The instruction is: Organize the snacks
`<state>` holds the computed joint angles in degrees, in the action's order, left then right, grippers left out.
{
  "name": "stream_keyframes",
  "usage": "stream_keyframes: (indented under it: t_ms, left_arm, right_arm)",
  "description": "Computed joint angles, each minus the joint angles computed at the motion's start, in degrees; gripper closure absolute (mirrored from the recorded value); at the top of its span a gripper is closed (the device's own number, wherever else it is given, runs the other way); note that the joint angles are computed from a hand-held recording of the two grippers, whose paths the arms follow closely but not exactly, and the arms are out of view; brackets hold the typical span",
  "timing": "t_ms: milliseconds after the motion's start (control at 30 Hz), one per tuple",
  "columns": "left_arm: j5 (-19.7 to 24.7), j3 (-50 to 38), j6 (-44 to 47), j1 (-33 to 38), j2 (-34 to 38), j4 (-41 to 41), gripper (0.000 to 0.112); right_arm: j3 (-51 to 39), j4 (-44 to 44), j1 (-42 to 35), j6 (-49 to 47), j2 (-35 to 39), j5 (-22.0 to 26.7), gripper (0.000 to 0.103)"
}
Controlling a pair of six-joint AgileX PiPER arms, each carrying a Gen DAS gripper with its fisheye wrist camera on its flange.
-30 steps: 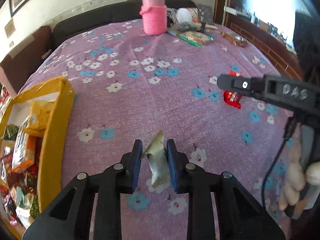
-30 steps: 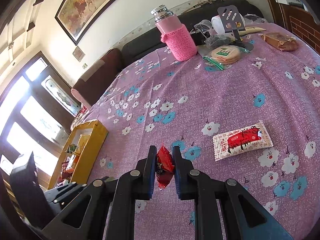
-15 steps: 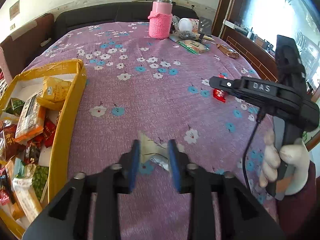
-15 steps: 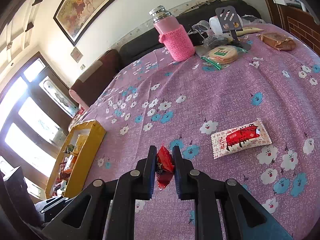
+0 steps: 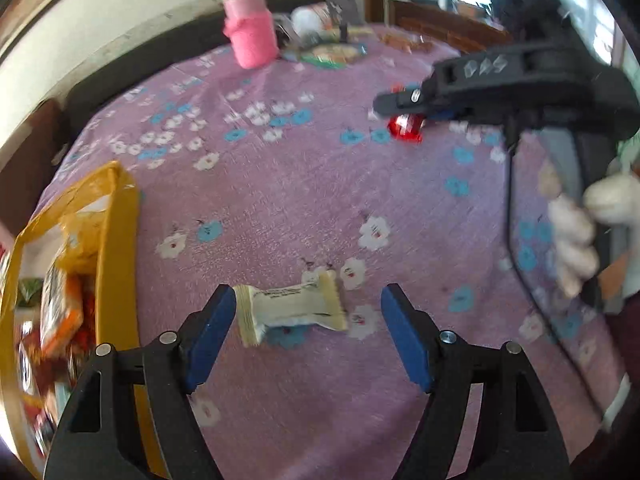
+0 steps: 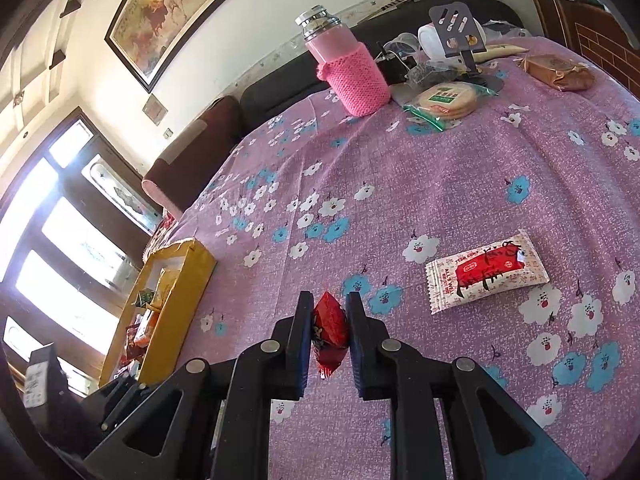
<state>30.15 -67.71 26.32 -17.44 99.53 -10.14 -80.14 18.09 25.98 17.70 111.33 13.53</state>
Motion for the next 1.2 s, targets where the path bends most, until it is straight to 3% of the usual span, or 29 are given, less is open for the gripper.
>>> stream_keyframes:
  t_ms: [33, 67, 100, 133, 167, 233, 400, 533, 633, 700, 833, 933, 1067, 1200]
  left_arm:
    - [3.1, -2.4, 1.7, 1.0, 1.9, -1.7, 0.036]
    - [5.8, -4.1, 4.0, 2.7, 2.8, -5.6, 0.043]
    - [7.2, -4.8, 4.7, 3.7, 3.1, -7.3, 0.047]
    - [7.3, -4.3, 5.0, 4.0, 2.5, -7.6, 0.061]
    - [7.8, -3.6, 6.2, 4.5, 1.8, -8.8, 0.065]
    - [9.4, -2.5, 8.9, 5.2, 0.7, -12.1, 0.065]
    - [5.3, -1.2, 4.2, 2.2, -0.3, -8.3, 0.064]
    - [1.6, -1.4, -0.6, 0.0, 0.4, -2.3, 0.046]
    - [0.5, -2.1, -0.4, -1.0, 2.1, -0.3, 0.044]
    - [1.5, -2.9, 2.2, -0.6, 2.8, -3.5, 0.046]
    - [3.4, -3.6, -3.1, -1.5, 2.1, -1.3, 0.094]
    - [2.2, -1.4, -5.3, -1.8, 0.4, -1.0, 0.094]
    - [1.0, 3.0, 2.1, 3.8, -4.1, -14.4, 0.094]
    - [4.3, 7.2, 14.2, 14.5, -10.1, -31.0, 0.094]
  right_arm:
    - [-0.1, 0.0, 0.0, 0.0, 0.0, 0.0, 0.085]
    - [0.0, 0.0, -0.1, 0.0, 0.0, 0.0, 0.084]
    - [0.0, 0.2, -0.1, -0.1, 0.0, -0.1, 0.084]
    - [0.0, 0.7, -0.3, -0.6, 0.1, -0.1, 0.084]
    - [-0.1, 2.1, -0.4, -1.8, 0.2, 0.1, 0.084]
    - [-0.3, 6.2, -0.8, -5.4, 0.6, 0.6, 0.084]
    - [-0.5, 6.8, -0.8, -5.7, 1.0, 1.0, 0.084]
    - [-0.6, 7.1, -1.1, -5.9, 1.0, 1.2, 0.084]
    - [-0.9, 7.6, -0.9, -6.7, 1.2, 1.4, 0.085]
    - [-1.1, 6.3, -0.7, -6.1, 1.2, 1.4, 0.085]
    - [-1.4, 4.7, -0.6, -4.8, 1.4, 1.5, 0.085]
    - [-1.4, 5.1, -0.6, -4.9, 1.6, 1.6, 0.085]
    - [-0.7, 0.7, 0.4, -1.3, 1.3, 0.1, 0.086]
    - [-1.1, -9.8, 2.5, 8.0, 1.2, -0.2, 0.087]
